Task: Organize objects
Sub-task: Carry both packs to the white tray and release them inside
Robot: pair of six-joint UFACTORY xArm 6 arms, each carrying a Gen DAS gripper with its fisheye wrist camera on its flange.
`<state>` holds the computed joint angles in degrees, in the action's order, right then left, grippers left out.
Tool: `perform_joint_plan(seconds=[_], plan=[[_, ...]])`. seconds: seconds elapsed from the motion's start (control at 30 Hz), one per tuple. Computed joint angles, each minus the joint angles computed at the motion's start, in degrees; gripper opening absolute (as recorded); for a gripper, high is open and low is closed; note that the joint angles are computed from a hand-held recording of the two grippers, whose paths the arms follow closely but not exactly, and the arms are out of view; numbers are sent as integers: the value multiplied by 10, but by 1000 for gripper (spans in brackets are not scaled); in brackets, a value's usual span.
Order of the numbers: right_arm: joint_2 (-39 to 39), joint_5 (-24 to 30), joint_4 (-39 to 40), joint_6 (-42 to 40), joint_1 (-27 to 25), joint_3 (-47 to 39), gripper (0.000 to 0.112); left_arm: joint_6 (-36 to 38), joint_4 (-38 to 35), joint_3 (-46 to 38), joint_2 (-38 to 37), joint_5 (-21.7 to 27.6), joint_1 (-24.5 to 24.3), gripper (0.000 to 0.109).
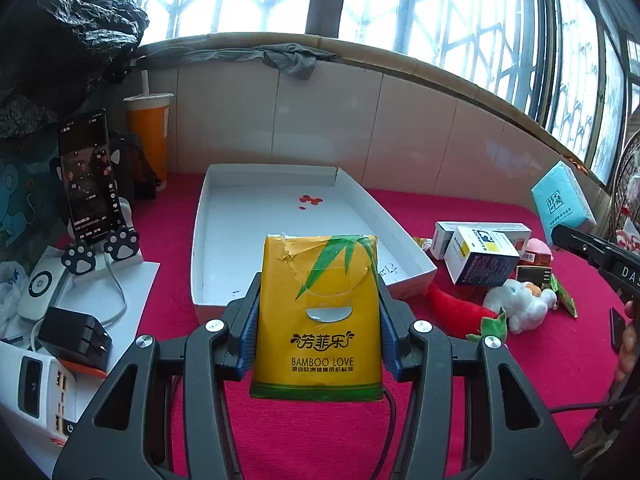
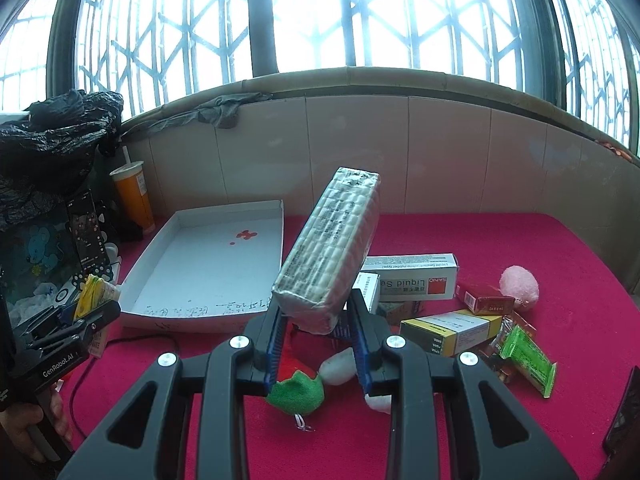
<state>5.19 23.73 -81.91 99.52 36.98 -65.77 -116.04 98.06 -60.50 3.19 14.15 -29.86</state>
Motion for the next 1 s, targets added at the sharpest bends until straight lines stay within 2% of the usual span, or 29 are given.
perform_joint_plan(seconds=[0.3, 0.6, 0.83, 1.0], plan=[[43, -8, 12, -37, 5, -56, 30, -1, -2, 0, -2, 0, 13, 49], [94, -30, 54, -101, 6, -117, 30, 66, -43, -25, 9, 3, 25, 49], [146, -50, 134, -191, 5, -179, 30, 113, -99, -69, 40, -14, 46, 49], [186, -70, 261, -306, 2, -220, 31, 166, -170, -94, 68, -37, 62, 49]])
